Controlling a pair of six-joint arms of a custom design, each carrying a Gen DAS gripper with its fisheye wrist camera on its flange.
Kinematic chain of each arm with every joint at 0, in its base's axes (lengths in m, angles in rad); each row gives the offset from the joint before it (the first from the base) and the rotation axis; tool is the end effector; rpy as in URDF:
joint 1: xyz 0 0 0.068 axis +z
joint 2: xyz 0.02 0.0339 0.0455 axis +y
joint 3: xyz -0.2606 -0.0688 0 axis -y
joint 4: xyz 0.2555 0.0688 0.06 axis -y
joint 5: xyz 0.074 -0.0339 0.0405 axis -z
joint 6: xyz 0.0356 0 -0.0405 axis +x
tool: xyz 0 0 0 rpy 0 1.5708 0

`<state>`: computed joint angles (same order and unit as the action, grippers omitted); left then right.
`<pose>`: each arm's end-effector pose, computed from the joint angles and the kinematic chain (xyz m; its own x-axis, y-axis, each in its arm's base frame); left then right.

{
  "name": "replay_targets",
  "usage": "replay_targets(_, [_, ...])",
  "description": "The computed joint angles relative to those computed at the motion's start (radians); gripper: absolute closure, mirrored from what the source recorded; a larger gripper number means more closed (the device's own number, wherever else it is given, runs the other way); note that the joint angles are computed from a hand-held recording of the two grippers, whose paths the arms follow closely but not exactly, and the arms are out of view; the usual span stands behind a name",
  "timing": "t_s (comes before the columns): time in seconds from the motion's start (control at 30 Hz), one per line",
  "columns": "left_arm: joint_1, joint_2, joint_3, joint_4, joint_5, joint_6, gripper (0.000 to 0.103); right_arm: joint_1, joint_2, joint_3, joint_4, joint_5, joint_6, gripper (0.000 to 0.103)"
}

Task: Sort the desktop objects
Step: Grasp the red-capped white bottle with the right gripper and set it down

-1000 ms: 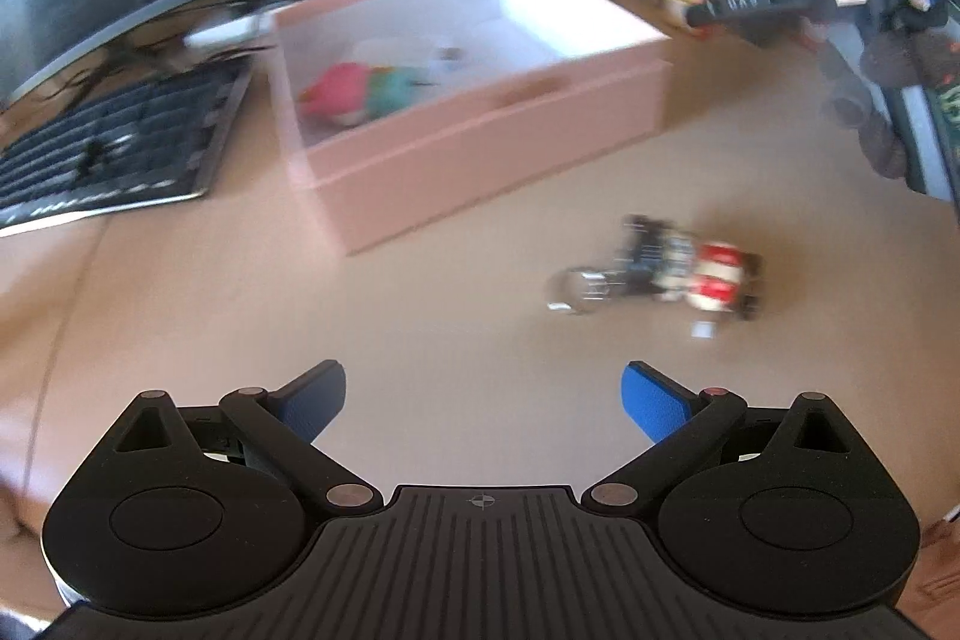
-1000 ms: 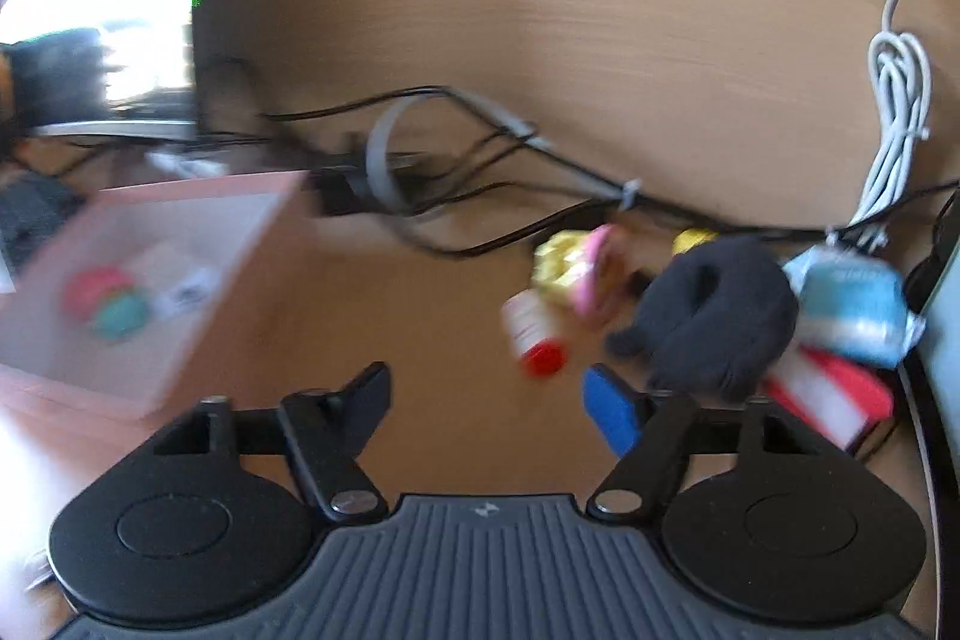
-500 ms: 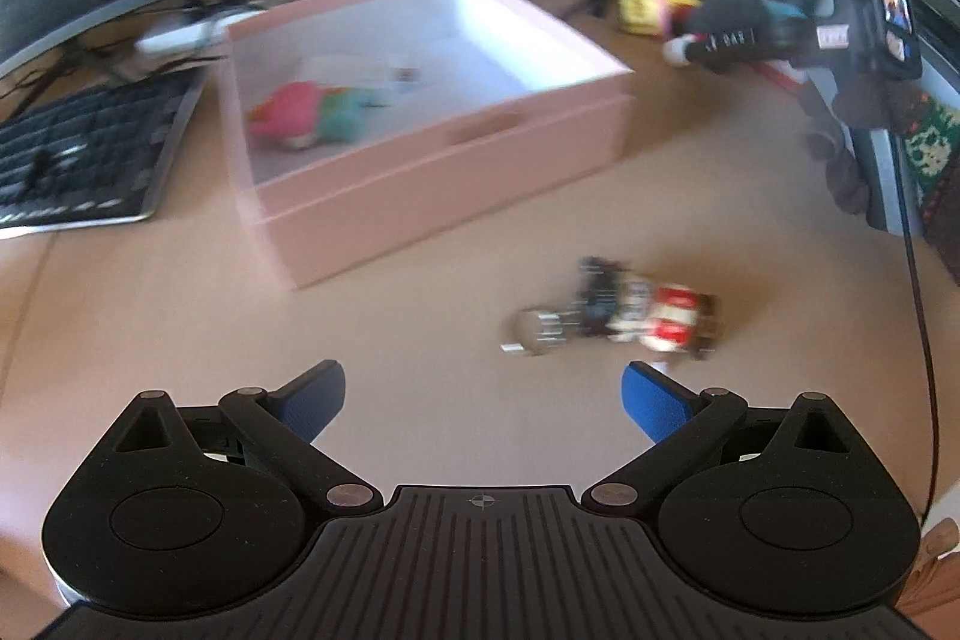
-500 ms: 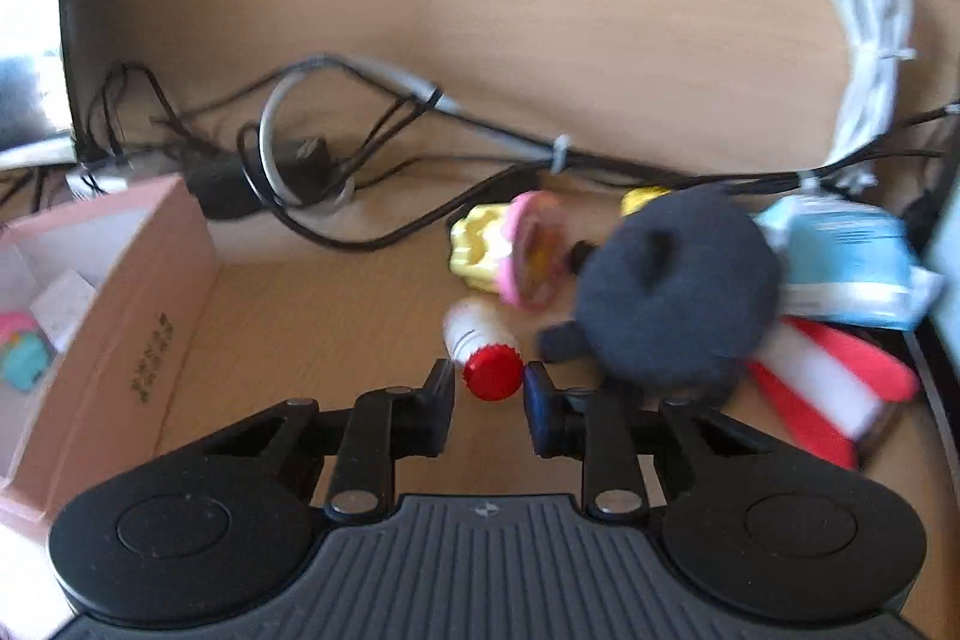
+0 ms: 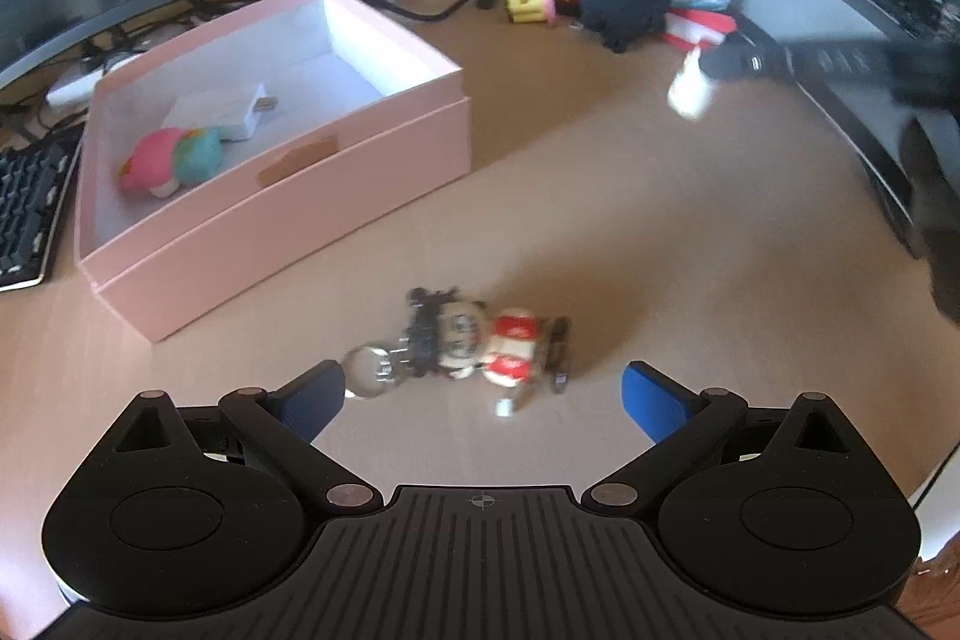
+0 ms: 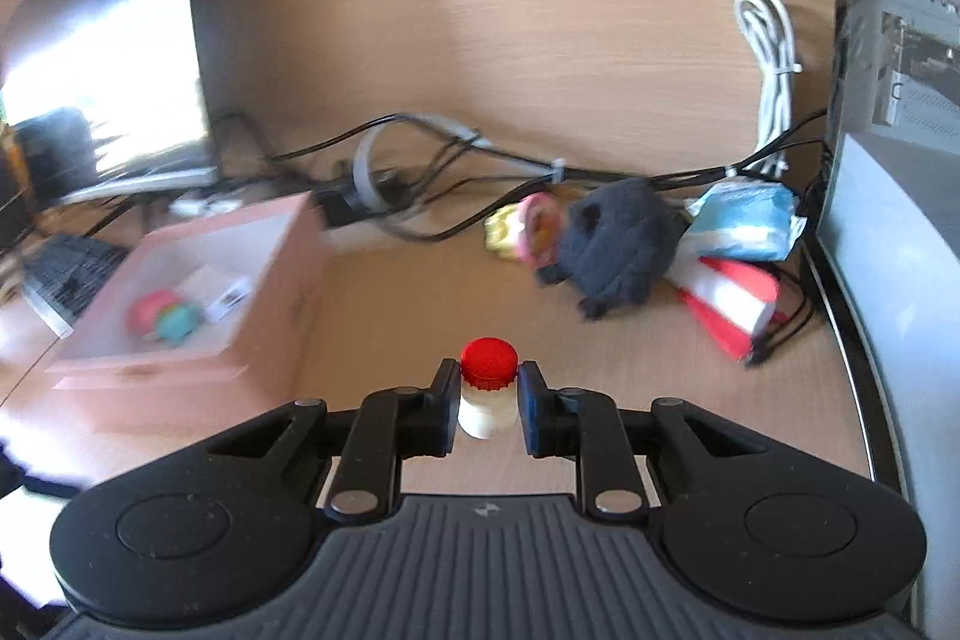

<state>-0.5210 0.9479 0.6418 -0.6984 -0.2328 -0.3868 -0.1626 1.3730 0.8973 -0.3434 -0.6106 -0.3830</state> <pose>0.1671 -0.0864 0.2137 -0.8201 0.0474 -0.5703 0.0730 0.9971 -0.0221 0.2933 -0.0274 0.2300 -0.5738 -0.2161 -0.7899 -0.5048 0.8529 0.1333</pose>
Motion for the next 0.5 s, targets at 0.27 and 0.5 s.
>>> replay_targets(0.27, [-0.153, 0.035, 0.0, -0.041, -0.136, -0.164, 0.002, -0.01, -0.176, -0.141, -0.214, -0.062, -0.242, 0.083])
replay_targets(0.5, [-0.242, 0.073, -0.008, -0.077, -0.244, -0.367, 0.002, -0.071, -0.21, -0.206, -0.233, -0.119, -0.351, 0.042])
